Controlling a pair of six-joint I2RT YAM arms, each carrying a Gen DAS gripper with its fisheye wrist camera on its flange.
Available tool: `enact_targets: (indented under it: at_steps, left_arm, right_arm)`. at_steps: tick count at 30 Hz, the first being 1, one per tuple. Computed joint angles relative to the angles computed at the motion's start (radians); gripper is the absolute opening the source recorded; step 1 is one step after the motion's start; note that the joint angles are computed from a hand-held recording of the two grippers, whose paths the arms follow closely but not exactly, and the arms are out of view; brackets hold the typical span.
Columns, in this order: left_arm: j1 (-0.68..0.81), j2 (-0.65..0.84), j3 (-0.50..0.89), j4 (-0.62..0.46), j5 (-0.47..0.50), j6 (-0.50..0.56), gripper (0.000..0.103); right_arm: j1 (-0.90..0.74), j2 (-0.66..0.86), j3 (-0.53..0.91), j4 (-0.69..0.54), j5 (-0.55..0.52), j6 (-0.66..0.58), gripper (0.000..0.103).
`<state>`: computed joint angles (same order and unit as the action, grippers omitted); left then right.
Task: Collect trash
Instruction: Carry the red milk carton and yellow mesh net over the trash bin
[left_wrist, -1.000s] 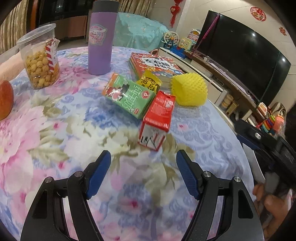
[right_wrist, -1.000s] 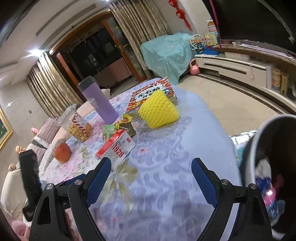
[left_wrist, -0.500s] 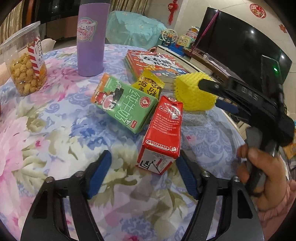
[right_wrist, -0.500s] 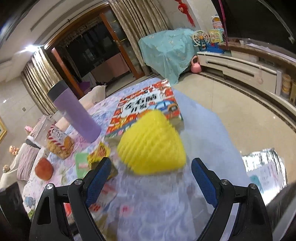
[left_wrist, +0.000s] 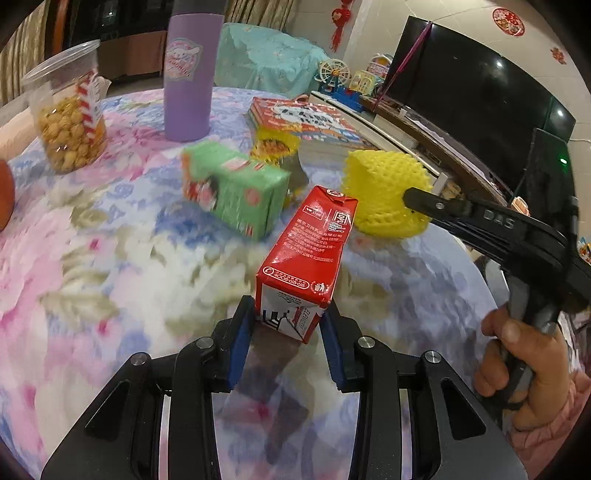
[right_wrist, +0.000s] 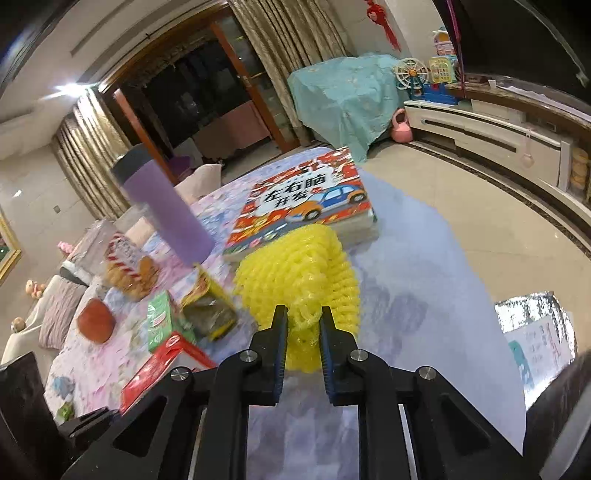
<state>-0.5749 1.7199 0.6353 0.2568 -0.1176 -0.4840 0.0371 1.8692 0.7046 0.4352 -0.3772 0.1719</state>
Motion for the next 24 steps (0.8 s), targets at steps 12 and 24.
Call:
enact_targets:
  at_steps: [12,24]
  left_arm:
    - [-0.153,-0.196,-0.154,-0.024,-0.093,-0.097,0.034]
    - [-0.353,-0.189,-0.082,-0.072,-0.163,-0.133,0.034]
  right_arm:
    - [-0.059,-0.373,-0.356,0.006,-0.070,-0.003,0.016]
    - [-0.326,-0.828,-0.541,-0.274,-0.218,-0.102,0.016]
